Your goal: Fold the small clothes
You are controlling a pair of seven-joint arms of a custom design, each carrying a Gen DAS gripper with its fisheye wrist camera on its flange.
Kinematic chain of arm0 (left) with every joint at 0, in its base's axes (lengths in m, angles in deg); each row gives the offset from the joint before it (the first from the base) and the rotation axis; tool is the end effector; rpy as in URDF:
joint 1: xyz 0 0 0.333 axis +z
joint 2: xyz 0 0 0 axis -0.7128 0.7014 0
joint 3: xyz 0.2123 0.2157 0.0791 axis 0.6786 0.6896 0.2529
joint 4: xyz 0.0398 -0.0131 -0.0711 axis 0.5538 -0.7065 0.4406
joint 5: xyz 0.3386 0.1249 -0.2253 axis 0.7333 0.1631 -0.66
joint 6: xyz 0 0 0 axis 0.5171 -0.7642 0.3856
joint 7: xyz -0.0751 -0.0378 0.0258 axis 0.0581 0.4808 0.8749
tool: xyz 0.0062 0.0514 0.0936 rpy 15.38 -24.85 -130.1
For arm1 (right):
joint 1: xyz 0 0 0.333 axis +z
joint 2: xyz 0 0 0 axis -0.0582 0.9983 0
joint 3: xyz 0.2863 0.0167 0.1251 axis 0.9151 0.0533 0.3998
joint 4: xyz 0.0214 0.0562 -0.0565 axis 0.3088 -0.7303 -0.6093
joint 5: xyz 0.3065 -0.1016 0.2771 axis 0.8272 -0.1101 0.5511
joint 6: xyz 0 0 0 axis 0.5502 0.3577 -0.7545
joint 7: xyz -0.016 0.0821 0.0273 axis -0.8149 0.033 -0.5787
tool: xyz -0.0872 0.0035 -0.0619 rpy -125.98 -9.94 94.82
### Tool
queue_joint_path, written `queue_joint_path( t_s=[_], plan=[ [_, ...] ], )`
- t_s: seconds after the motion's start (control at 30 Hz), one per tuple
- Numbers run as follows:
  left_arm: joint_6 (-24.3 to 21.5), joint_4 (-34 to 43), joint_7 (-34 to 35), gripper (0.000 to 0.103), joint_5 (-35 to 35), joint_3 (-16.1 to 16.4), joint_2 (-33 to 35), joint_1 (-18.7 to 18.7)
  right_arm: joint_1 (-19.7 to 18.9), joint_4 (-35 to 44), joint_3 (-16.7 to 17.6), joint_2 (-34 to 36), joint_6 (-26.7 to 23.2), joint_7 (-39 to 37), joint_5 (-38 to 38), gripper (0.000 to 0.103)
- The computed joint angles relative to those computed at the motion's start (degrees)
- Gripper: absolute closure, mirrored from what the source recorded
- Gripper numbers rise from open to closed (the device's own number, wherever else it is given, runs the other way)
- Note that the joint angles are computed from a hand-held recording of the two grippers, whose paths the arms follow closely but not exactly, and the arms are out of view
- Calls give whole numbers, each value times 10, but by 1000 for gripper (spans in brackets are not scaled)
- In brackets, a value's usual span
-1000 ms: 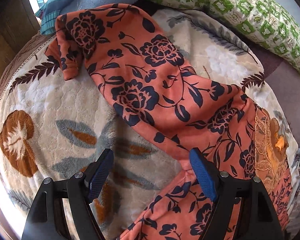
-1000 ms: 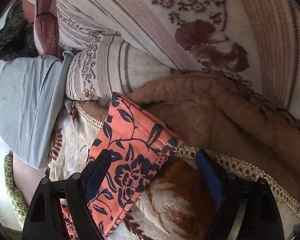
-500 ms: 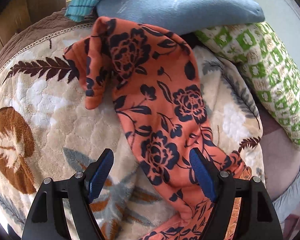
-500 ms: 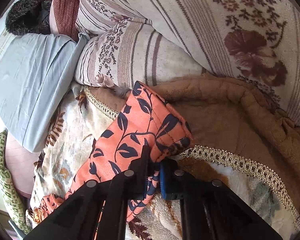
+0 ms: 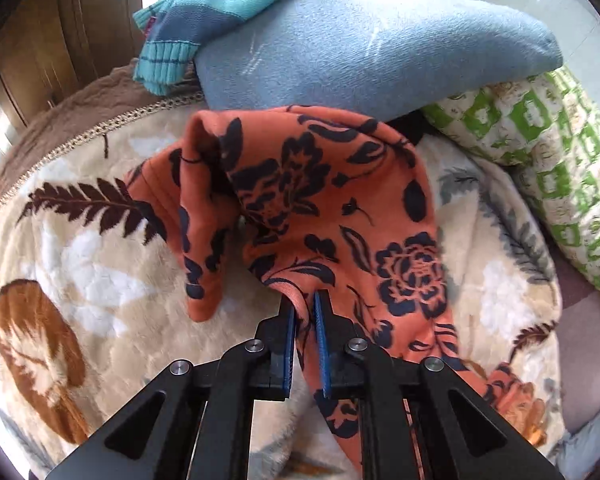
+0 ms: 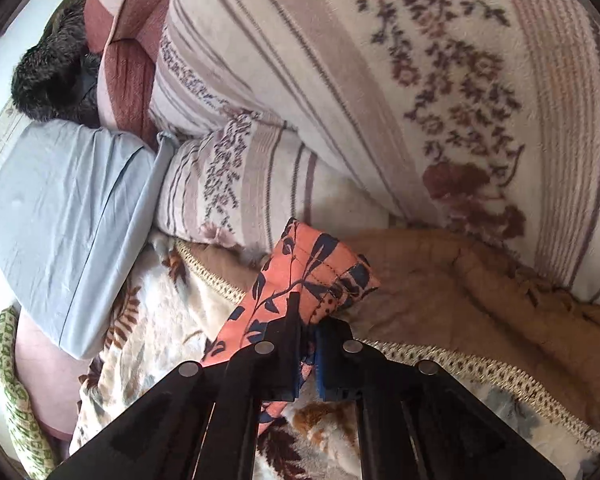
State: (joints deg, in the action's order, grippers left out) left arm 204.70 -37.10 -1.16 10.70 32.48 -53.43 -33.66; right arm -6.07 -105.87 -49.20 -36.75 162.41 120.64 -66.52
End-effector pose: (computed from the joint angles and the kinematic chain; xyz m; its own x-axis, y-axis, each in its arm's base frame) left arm 0.6776 0.2025 0.3649 0.9356 -0.3047 0.1784 -0.2281 -0.9072 -0.3535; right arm 0.7490 -0.1206 0.3818 -0.6563 -0.6652 -0.3560 -0.4889 0.7344 -0.4708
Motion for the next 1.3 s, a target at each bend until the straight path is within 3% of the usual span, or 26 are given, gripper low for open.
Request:
queue_joint_path(
  t_s=[0.07, 0.1, 0.2, 0.27, 0.33, 0.37, 0.4, 0.43, 0.53, 0.57, 0.6, 0.63, 0.67, 0.7, 0.73, 0.8, 0.87, 0.97, 1.07, 1.13, 1.23, 1.3],
  plan=[
    [-64, 36, -3, 97, 12, 4, 27, -10, 0, 19, -4, 18, -45, 8, -3, 99],
    [-63, 32, -11, 97, 15, 4, 26, -11, -1, 19, -4, 23, -51, 12, -1, 99],
    [-23, -7, -14, 96, -2, -4, -1, -1, -8, -3, 5, 20, -25, 4, 9, 98],
    [36, -50, 36, 96, -69, -31, -28, 27, -26, -11, 25, 15, -16, -25, 33, 93],
    [104, -105, 85, 85, -132, -52, -62, 41, -47, -28, 49, 4, 4, -60, 68, 89],
    [130, -122, 119, 77, -165, -66, -71, 44, -64, -34, 69, 1, 12, -88, 95, 80],
    [145, -133, 155, 59, -195, -78, -76, 46, -76, -40, 85, -1, 18, -112, 122, 76],
    [153, -138, 182, 48, -216, -86, -76, 43, -78, -49, 88, -6, 26, -122, 137, 74],
    [131, -99, 245, 50, -248, -93, -37, 30, -58, -56, 70, -10, 30, -128, 138, 72],
    [107, -76, 215, 52, -211, -71, -23, 5, -43, -53, 53, -10, 23, -119, 122, 77],
    [99, -61, 177, 69, -162, -46, -16, -19, -33, -46, 42, -9, 10, -115, 107, 86],
    [105, -51, 176, 90, -153, -42, -10, -24, -29, -36, 40, -6, 4, -116, 97, 99],
    [96, -36, 173, 91, -146, -39, -4, -25, -23, -46, 34, -14, 28, -117, 91, 99],
    [61, -15, 136, 91, -104, -17, 3, -46, -24, -63, 36, -24, 71, -128, 98, 99],
    [16, 10, 110, 92, -67, -3, 14, -61, -9, -65, 19, -24, 82, -132, 102, 99],
    [-56, 55, 96, 93, -41, -6, 40, -64, -4, -37, 7, -7, 23, -95, 62, 99],
    [-42, 39, 91, 93, -46, -19, 33, -55, -7, -26, 11, 5, -8, -86, 57, 99],
    [19, -37, 99, 93, -64, -40, -23, -46, -26, -55, 35, -4, 36, -92, 86, 93],
    [108, -102, 139, 81, -103, -68, -75, -42, -41, -62, 48, -6, 49, -99, 113, 93],
    [117, -93, 139, 53, -80, -69, -72, -65, -30, -65, 32, -10, 40, -92, 97, 94],
    [71, -32, 172, 50, -57, -80, -26, -93, 27, -74, -21, -26, 47, -54, 14, 98],
    [34, 6, 182, 50, -21, -74, 4, -121, 47, -86, -34, -45, 59, -50, -32, 98]
  ],
)
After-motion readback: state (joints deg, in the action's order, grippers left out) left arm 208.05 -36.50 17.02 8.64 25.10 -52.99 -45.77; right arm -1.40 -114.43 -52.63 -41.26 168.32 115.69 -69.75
